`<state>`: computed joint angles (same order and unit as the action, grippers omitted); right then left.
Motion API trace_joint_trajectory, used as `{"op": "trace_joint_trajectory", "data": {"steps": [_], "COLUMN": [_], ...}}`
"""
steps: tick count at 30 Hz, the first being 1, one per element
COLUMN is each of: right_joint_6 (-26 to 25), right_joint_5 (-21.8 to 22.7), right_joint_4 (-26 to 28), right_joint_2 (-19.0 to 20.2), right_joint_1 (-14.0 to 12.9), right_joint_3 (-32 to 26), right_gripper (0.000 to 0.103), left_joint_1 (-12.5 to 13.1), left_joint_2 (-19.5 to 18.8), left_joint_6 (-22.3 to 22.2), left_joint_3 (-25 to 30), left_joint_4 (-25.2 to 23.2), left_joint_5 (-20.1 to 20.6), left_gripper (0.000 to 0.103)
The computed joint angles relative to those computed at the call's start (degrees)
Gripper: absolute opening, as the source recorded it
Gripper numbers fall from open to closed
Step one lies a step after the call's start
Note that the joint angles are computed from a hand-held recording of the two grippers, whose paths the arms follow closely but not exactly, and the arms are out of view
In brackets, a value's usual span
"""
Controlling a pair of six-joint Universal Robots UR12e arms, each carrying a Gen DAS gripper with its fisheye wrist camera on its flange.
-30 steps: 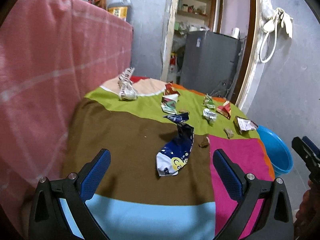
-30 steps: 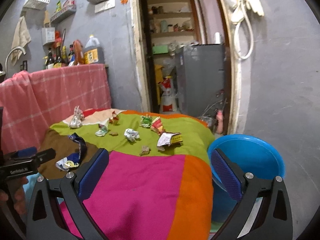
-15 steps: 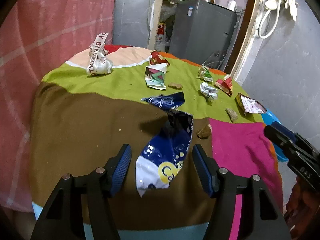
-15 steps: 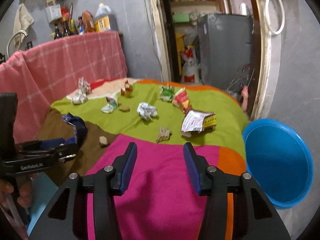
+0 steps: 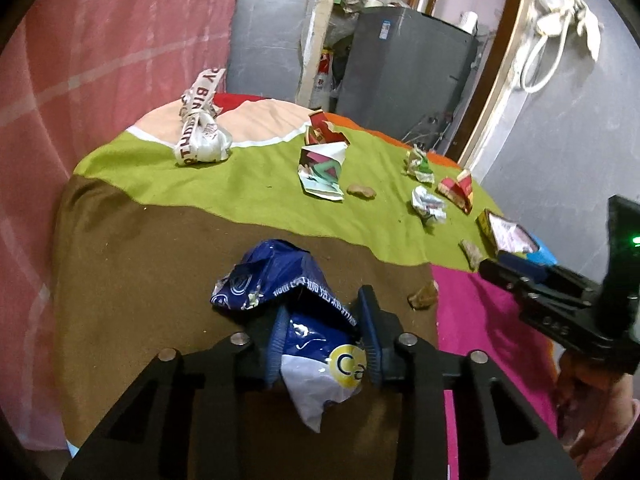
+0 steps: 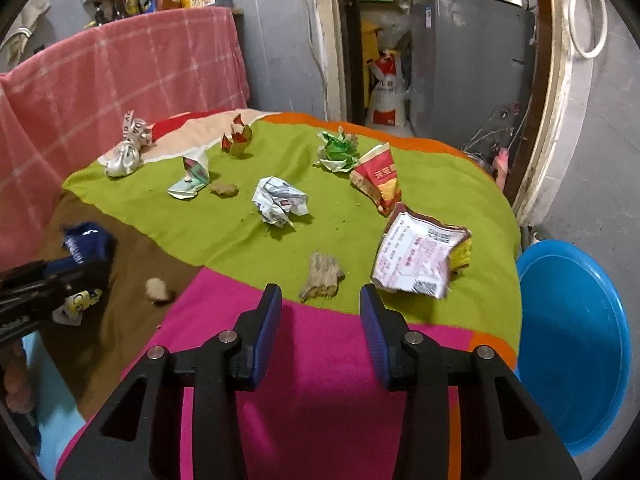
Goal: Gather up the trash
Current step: 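Lower the left gripper onto the blue snack wrapper and close it, then carry the blue wrapper with the left gripper over the blue basin and release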
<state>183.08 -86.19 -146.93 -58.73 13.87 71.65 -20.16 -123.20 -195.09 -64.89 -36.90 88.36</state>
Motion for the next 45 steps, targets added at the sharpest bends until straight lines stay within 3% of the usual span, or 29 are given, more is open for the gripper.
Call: {"op": "trace_joint_trajectory", "data": {"steps": [9,12,13,19,26,33,40,45], "right_joint_6": [-1.2,-1.0,-0.9,0.4,2.5,4.0,3.2,1.6], "right_joint_5": [-2.5,-1.9,-1.5,2.0,2.7,-2.4,-8.8,-14.2], "right_joint_4": [6.9,8.0,8.1,5.4,-11.2,-28.7,-37.0,-41.3], "right_joint_2": [2.4,2.7,2.8,1.6,-2.7,-6.4,-9.2,-10.4], "right_joint_1": [0.4,0.3,0.2,-0.4,-0.4,-0.7,-2.2,-4.0], "right_joint_3": [-4.8,-5.5,-5.5,-3.4,4.7,11.0,14.3,16.6], "right_gripper": [0.032,0.024,0.019,0.018,0.018,0.018,0.018,0.018], "left_joint_1": [0.0,-0.1,-0.2,-0.8,-1.8,-3.6,-6.3,-8.2], "left_joint_2": [1.0,1.1,1.2,1.4,1.0,-1.6,-6.7,-12.3], "left_joint_6": [-0.6,-0.6,-0.5,0.5,2.6,4.9,6.2,7.0], "left_joint_3": [-1.7,-2.1,-2.3,-2.6,-2.0,2.0,10.1,19.4], "left_joint_4": [2.5,3.9,4.5,7.1,13.0,20.5,23.6,22.1], "left_joint_5": [-1.4,-1.0,-0.9,-0.6,-0.6,-1.5,-3.9,-6.4], "left_gripper": [0.01,0.008,0.007,0.007,0.007,0.007,0.007,0.007]}}
